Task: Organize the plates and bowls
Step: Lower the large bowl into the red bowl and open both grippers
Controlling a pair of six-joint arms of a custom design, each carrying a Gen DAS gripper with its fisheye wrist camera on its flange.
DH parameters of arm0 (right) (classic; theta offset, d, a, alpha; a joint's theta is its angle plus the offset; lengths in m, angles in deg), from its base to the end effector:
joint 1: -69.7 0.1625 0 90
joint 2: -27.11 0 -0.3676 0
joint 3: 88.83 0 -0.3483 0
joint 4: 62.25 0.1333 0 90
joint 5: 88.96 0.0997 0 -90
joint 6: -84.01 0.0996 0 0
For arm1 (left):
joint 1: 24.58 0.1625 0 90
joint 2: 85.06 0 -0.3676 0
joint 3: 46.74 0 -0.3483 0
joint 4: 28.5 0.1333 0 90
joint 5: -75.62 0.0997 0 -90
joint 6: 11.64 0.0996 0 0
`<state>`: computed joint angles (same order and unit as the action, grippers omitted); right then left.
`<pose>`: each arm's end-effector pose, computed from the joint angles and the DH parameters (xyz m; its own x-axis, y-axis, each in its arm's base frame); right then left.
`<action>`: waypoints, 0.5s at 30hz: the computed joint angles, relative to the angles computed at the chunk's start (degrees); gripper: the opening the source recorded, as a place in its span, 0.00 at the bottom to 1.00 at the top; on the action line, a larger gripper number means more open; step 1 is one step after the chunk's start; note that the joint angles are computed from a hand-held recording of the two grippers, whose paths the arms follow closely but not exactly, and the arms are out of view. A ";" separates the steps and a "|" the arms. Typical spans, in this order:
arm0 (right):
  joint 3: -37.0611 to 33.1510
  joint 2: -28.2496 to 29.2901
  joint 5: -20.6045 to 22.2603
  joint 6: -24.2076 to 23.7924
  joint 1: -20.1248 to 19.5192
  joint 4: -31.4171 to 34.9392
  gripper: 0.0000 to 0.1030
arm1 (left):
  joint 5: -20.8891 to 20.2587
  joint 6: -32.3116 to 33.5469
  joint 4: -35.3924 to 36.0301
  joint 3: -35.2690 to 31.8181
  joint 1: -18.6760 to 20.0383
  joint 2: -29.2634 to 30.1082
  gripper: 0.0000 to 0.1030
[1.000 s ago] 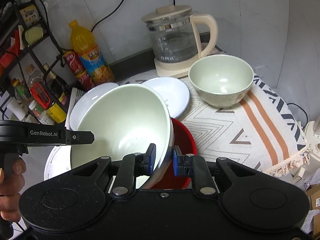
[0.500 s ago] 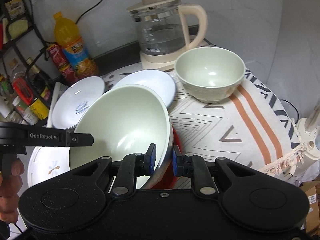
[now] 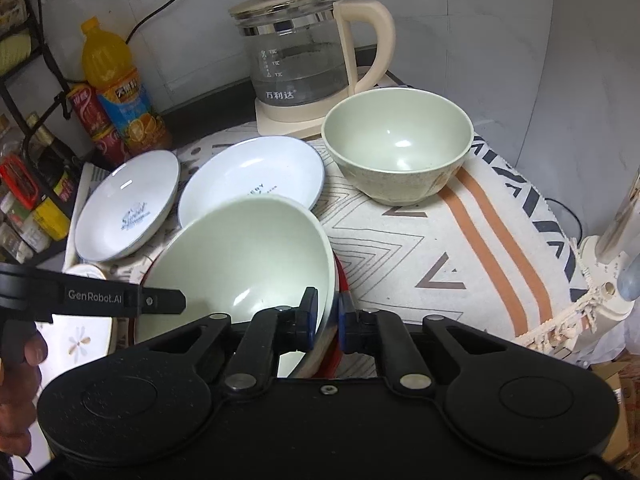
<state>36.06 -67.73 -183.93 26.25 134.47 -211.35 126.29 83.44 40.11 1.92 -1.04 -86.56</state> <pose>-0.0602 -0.4202 0.3160 -0.7864 -0.4220 0.4511 -0.5483 0.8132 -0.1950 -0.3625 -0.3722 -0.1093 -0.8273 -0.2857 -0.4836 0.0170 0.8478 -0.5300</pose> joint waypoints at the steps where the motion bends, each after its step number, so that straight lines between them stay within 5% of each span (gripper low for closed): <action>1: 0.03 0.20 -0.03 -0.19 0.09 -0.35 0.09 | 0.18 0.02 -0.43 0.45 0.11 -0.39 0.18; 15: 0.90 1.43 0.24 -0.93 0.61 -4.24 0.06 | -0.84 -1.34 -0.95 3.02 -1.03 -3.32 0.24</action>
